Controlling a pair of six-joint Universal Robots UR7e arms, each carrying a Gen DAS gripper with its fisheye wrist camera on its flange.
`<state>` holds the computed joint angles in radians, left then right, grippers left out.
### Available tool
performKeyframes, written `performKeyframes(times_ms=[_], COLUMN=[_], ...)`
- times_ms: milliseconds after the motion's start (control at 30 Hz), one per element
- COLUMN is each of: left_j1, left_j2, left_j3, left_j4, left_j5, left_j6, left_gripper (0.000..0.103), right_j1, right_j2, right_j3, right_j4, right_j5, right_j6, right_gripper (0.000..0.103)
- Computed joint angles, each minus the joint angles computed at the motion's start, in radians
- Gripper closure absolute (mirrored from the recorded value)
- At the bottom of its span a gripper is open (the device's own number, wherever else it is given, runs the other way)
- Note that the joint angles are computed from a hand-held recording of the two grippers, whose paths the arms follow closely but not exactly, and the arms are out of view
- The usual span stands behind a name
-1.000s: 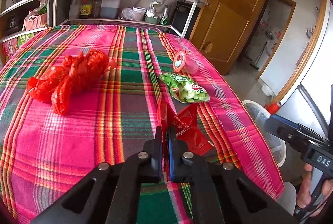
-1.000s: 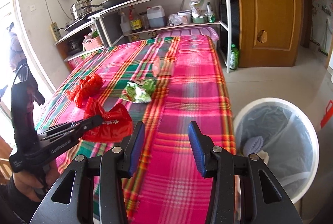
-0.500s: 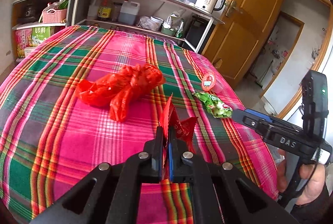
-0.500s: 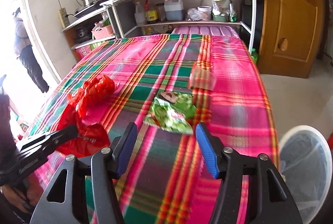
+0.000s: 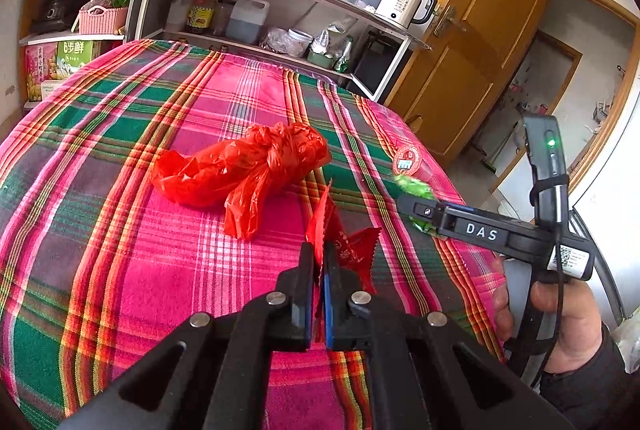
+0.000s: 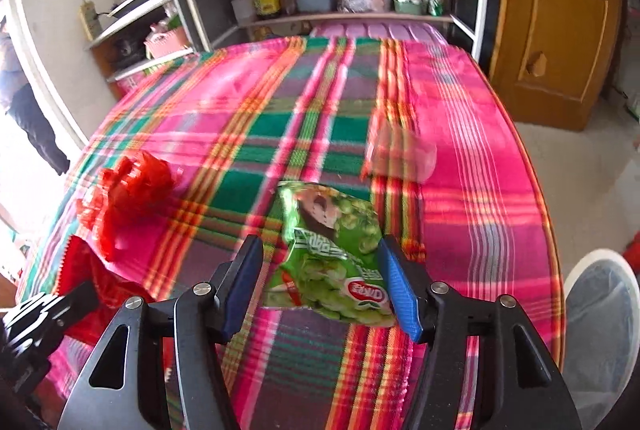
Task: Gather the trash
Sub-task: 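Grasp the red wrapper with the left tool while the right tool grasps the green snack bag, then carry the red wrapper and green snack bag with both tools over the white bin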
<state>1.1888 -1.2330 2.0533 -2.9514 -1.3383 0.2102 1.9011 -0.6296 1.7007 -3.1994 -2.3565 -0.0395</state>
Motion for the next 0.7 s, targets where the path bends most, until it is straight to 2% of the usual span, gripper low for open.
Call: performKeyframes(times_ms=[100,200,433,700], left_j1=[0.001,-0.001,-0.016,-0.051], left_j2=[0.003,0.003,-0.003,-0.023], left_j3=[-0.001,0.0,0.01,0.03], left_j4=[0.001,0.001,-0.004,-0.009], left_j5=[-0.001,0.001,0.018,0.017], left_j6=[0.001,0.003,0.005,-0.002], left_gripper=[0.099,0.099,0.099,0.099], right_j1=[-0.006,0.0,0.021,0.058], right_j2=[-0.019,-0.028,-0.053,-0.122], right_j3=[0.022,0.041,0.088,0.203], right_j4=[0.003,-0.022,-0.07,-0.149], right_j5=[0.016,0.015,0.016,0.003], right_j6=[0.033,0.028,0.009,0.002], right_gripper=[0.043,0.056,0.06,0.061])
